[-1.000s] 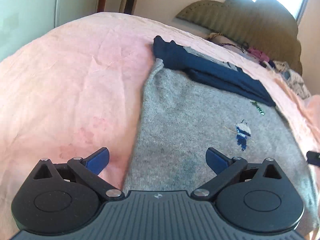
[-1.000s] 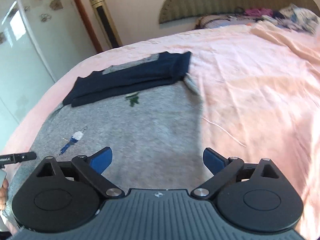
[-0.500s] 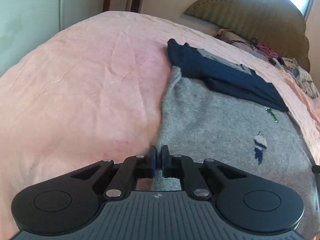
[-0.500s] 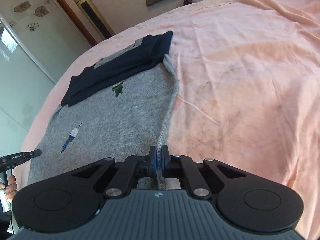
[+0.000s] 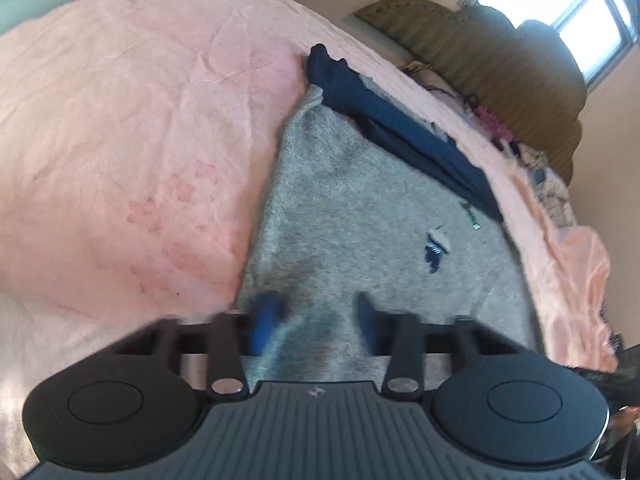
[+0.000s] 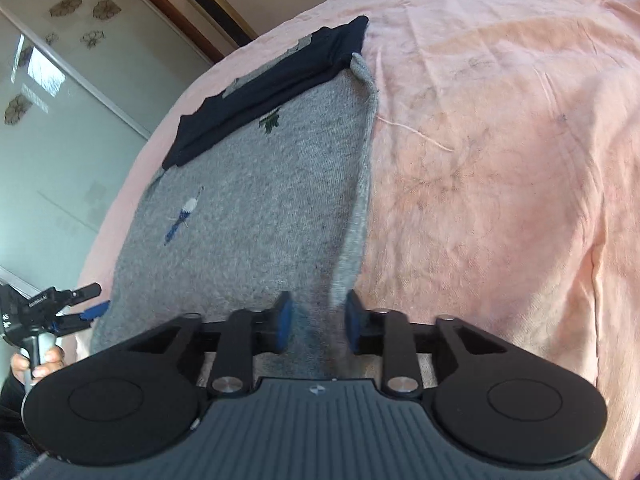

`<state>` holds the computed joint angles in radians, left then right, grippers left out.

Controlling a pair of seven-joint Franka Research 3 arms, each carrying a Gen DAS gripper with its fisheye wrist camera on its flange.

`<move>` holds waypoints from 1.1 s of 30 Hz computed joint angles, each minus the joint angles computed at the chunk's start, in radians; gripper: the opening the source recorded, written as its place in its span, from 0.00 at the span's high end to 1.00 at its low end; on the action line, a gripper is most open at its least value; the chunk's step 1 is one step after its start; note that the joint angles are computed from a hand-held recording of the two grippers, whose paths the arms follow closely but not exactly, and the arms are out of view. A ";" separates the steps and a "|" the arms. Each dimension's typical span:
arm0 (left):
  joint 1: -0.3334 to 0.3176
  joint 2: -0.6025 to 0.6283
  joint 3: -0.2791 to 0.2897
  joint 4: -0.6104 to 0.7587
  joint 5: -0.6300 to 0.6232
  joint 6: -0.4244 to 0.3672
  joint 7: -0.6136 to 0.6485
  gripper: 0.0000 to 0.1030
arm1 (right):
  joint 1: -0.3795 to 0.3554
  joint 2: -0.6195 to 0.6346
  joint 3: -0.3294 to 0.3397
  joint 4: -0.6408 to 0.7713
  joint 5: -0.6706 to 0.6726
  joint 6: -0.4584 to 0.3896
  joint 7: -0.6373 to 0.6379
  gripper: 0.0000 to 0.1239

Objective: Fold small clothes
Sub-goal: 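Grasp the grey hem with both grippers and fold it toward the collar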

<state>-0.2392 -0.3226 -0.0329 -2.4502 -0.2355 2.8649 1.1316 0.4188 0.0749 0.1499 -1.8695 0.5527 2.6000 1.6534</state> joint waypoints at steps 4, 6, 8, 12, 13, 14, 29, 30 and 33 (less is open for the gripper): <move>0.110 -0.024 -0.057 0.006 0.148 -0.066 -0.093 1.00 | 0.003 -0.014 -0.011 -0.017 -0.094 0.006 0.041 0.94; 0.115 -0.036 -0.041 -0.008 0.162 -0.086 -0.086 1.00 | -0.010 -0.041 -0.012 -0.060 -0.017 0.028 0.001 0.95; 0.061 -0.062 0.018 -0.035 0.075 -0.079 -0.045 1.00 | -0.009 -0.048 -0.009 -0.080 0.024 0.053 -0.012 0.95; -0.086 -0.149 0.128 -0.106 -0.159 -0.073 0.078 0.68 | -0.004 -0.091 -0.004 -0.114 0.182 0.058 -0.069 0.64; -0.137 -0.179 0.156 -0.141 -0.232 -0.032 0.120 0.43 | -0.001 -0.114 -0.007 -0.131 0.224 0.054 -0.101 0.53; -0.182 -0.204 0.177 -0.171 -0.287 0.008 0.152 0.19 | 0.000 -0.135 -0.012 -0.142 0.246 0.028 -0.119 0.53; -0.031 -0.235 0.059 -0.195 -0.013 -0.071 0.021 0.97 | 0.007 -0.236 -0.029 -0.242 0.178 -0.068 -0.064 0.93; -0.039 -0.239 0.062 -0.203 -0.019 -0.057 0.021 0.96 | 0.017 -0.240 -0.040 -0.260 0.237 -0.054 -0.108 0.93; -0.142 -0.264 0.158 -0.205 -0.127 -0.074 0.080 0.88 | 0.027 -0.243 -0.046 -0.272 0.314 -0.028 -0.132 0.84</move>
